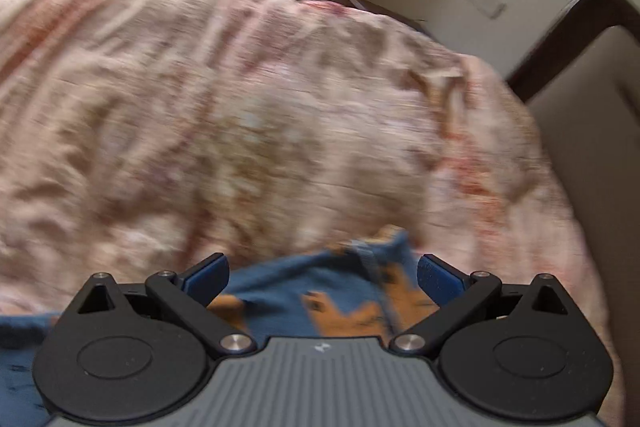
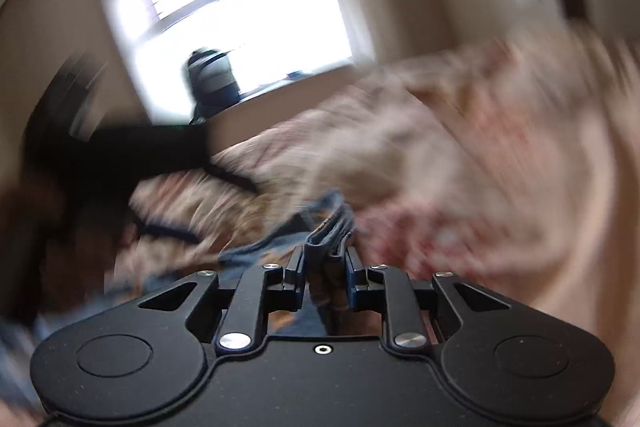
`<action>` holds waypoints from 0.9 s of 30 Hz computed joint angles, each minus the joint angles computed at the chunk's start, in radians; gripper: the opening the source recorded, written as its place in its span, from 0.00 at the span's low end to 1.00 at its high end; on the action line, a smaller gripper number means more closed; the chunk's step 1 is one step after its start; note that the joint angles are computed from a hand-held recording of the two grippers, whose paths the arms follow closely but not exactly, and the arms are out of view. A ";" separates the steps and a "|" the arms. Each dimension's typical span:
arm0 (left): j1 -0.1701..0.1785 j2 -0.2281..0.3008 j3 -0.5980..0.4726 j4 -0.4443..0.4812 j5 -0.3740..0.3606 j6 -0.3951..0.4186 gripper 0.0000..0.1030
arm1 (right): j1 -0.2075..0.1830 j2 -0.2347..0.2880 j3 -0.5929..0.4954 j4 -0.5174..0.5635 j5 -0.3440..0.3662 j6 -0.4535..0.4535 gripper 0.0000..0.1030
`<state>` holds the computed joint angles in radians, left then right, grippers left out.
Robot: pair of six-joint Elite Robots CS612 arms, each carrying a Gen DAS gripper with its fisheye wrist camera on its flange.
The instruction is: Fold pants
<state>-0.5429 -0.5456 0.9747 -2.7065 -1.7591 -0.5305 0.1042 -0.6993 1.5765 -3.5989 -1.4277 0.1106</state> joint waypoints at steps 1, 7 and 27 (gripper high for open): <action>0.002 0.001 -0.001 0.001 -0.031 -0.002 0.99 | 0.014 0.003 -0.001 -0.023 -0.016 -0.104 0.21; -0.007 -0.012 -0.004 0.088 -0.020 0.048 0.87 | 0.061 0.015 -0.001 -0.063 -0.041 -0.467 0.21; 0.018 -0.023 0.032 0.080 -0.073 -0.086 0.26 | 0.094 0.025 0.003 -0.060 -0.114 -0.673 0.39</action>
